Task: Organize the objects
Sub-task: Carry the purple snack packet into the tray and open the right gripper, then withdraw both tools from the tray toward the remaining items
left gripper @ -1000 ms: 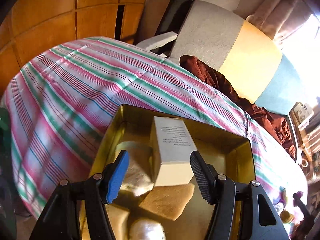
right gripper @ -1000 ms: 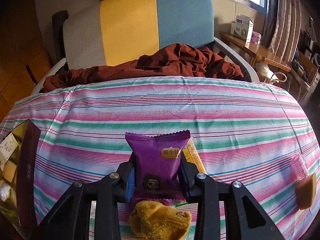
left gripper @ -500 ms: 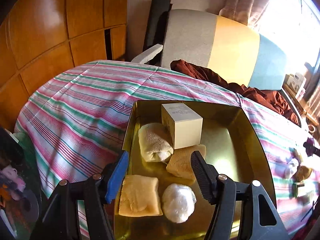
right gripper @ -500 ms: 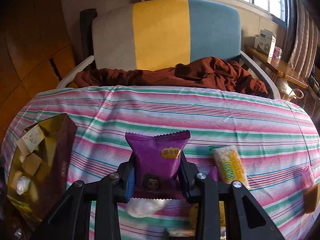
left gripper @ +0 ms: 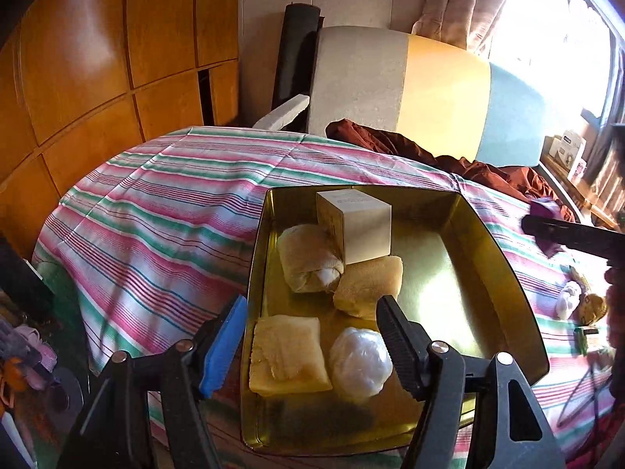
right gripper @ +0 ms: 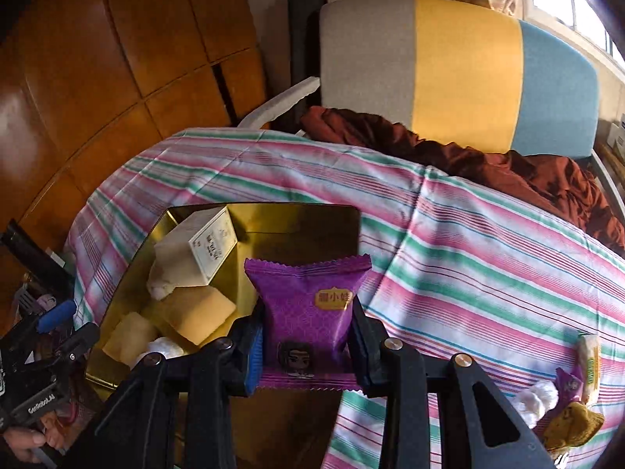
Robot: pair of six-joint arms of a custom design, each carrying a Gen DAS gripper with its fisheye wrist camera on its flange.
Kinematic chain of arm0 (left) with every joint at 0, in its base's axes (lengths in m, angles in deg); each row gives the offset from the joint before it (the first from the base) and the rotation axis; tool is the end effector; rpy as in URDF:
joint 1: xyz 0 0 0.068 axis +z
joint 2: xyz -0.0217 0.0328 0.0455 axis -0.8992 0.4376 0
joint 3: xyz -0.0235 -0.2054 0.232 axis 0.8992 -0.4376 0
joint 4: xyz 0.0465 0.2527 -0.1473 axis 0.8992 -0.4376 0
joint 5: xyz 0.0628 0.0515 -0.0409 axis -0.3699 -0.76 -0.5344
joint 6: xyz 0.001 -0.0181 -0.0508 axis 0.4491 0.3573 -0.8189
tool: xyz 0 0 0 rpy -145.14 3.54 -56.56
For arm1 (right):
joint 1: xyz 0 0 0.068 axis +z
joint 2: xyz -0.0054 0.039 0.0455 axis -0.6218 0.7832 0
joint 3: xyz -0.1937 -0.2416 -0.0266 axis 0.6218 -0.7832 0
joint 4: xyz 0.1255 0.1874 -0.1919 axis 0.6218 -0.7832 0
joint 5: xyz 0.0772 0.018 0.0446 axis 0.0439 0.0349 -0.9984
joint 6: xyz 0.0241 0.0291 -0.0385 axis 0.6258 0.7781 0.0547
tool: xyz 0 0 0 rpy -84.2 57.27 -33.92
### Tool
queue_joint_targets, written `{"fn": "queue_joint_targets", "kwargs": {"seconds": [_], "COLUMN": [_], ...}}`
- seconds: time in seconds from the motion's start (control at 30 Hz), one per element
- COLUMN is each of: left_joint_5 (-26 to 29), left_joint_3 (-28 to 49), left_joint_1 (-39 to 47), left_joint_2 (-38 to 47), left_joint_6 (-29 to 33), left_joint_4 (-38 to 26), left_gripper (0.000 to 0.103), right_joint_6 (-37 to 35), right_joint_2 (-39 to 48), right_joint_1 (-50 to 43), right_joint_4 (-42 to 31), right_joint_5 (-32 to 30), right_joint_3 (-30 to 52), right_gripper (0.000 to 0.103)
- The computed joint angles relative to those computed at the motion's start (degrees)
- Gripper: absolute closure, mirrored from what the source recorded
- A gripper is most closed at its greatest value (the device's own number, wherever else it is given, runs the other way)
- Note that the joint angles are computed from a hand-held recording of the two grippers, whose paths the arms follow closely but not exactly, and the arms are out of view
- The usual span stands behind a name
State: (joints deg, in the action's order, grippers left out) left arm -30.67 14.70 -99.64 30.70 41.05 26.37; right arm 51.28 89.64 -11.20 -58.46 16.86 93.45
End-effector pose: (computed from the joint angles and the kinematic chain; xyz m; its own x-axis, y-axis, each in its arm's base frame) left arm 0.2021 -0.1324 0.1232 -0.7038 0.0732 -0.7066 0.1574 0.9860 -0.0546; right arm 0.2563 0.1290 0.1524 -0.7941 -0.0364 -0.6067 -0.1623 0.9747 0.1539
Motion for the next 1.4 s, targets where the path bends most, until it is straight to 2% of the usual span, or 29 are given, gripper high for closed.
{"fn": "queue_joint_targets", "kwargs": {"seconds": [0.2,0.4,0.47,0.6,0.9,1.0,1.1,1.17,1.23,1.4], "left_joint_5": [2.36,4.47,5.03,5.83,5.46,4.80,4.06,3.51,2.96,2.00], "left_joint_3": [-3.02,-4.79,-5.22,-5.50,-5.57,-5.37,-5.44,-5.52,-5.60,-5.43], "left_joint_1": [2.77,5.84,6.75,8.06,7.68,6.67,5.58,4.89,4.25,2.78], "left_joint_2": [-2.43,-3.50,-3.43,-2.96,-2.52,-2.84,-3.61,-4.34,-4.94,-5.82], "left_joint_6": [0.75,1.18,1.25,1.39,1.13,0.98,0.84,0.80,0.84,0.60], "left_joint_4": [1.81,2.88,3.36,3.87,4.30,3.77,3.31,2.83,2.48,1.27], "left_gripper": [0.034,0.033,0.033,0.033,0.033,0.032,0.031,0.030,0.030,0.030], "right_joint_6": [2.86,5.30,6.15,7.21,6.86,6.64,6.69,6.94,7.21,8.31], "right_joint_2": [12.77,21.14,22.80,24.21,20.11,18.38,16.62,15.00,13.24,7.22], "right_joint_1": [2.71,2.98,2.61,2.31,4.71,5.97,6.99,7.62,8.09,8.60], "right_joint_4": [-0.69,-2.37,-2.41,-0.17,-0.04,-0.52,-0.75,-0.67,-0.39,-0.24], "right_joint_5": [-0.91,-0.82,-2.29,-5.42,-2.48,-0.11,1.94,3.45,4.86,7.95], "right_joint_3": [7.59,14.37,15.80,16.39,14.23,13.36,12.04,10.64,9.01,4.04], "right_gripper": [0.068,0.067,0.065,0.054,0.051,0.041,0.038,0.032,0.021,0.020]}}
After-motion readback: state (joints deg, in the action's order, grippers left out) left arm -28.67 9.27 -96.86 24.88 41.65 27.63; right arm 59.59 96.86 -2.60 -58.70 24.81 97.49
